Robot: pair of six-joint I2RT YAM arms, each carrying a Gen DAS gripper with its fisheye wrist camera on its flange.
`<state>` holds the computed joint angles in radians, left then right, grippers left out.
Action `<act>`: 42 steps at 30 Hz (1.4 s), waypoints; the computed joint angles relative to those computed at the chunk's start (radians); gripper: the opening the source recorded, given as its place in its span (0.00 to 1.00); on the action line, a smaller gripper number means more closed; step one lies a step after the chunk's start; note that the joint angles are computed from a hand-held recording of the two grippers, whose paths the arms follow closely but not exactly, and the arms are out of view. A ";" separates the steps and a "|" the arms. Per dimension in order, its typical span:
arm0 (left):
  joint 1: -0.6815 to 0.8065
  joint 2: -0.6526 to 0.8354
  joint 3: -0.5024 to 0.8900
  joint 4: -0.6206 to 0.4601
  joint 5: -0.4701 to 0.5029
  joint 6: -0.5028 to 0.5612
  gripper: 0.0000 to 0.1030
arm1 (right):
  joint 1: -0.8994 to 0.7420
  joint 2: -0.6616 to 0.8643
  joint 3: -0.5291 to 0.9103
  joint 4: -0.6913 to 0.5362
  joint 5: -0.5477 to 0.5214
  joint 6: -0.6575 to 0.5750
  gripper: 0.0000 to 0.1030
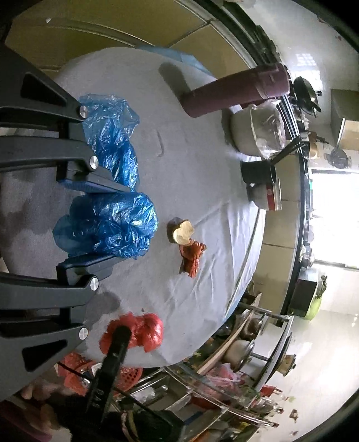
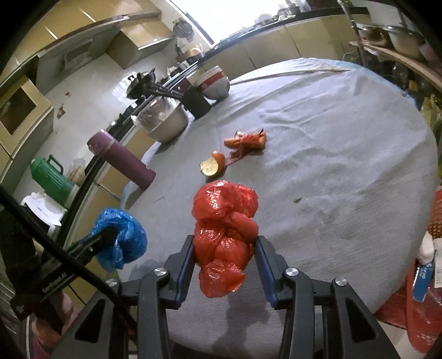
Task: Collect trash
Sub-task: 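Carry the blue bag with the left tool while the right tool carries the red bag to the basket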
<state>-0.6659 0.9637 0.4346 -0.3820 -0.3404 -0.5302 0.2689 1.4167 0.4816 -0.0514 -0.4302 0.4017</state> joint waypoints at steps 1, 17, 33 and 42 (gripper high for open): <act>-0.017 0.012 0.008 -0.001 -0.016 -0.004 0.38 | -0.021 -0.020 -0.003 -0.014 -0.001 -0.016 0.44; -0.172 0.290 0.142 0.038 -0.057 -0.052 0.38 | -0.617 -0.112 -0.002 -0.272 -0.113 -0.382 0.44; -0.340 0.757 0.557 0.111 0.110 0.061 0.38 | -1.232 0.120 0.145 -0.478 -0.135 -0.810 0.44; -0.440 1.037 0.886 0.091 0.236 0.121 0.39 | -1.424 0.218 0.252 -0.577 -0.152 -0.943 0.44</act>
<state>-1.1062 2.0006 1.3211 -0.2908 -0.1047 -0.4096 -1.1555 1.6342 0.7338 -0.6287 -0.5826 -0.5412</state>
